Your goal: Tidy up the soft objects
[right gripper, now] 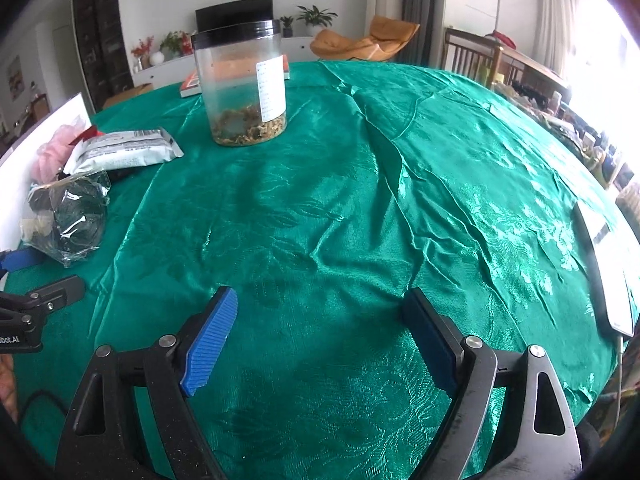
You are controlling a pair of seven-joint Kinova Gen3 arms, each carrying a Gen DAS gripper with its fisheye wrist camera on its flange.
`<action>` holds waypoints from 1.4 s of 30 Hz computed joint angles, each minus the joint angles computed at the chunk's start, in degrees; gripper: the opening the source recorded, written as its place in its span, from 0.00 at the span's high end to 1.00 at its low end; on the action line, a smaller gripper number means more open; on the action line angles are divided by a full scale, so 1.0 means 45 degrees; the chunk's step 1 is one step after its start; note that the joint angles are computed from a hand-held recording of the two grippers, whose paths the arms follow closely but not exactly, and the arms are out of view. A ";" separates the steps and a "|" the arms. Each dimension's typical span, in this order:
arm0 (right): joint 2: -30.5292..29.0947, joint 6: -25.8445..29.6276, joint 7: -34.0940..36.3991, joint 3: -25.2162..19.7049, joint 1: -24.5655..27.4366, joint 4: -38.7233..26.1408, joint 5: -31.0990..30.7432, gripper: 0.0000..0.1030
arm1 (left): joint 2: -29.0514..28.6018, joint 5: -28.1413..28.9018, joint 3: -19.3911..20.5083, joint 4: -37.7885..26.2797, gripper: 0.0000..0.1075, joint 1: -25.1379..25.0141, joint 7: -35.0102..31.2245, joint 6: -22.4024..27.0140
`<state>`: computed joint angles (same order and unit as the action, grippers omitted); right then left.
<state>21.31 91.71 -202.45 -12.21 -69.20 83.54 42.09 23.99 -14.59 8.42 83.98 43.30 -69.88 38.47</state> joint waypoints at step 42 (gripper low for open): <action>-0.0048 -0.0258 0.1050 0.0181 0.0631 -0.0669 -0.0898 0.07 | 0.0040 -0.0292 -0.0101 0.0002 0.04 0.0191 0.0475 -0.0058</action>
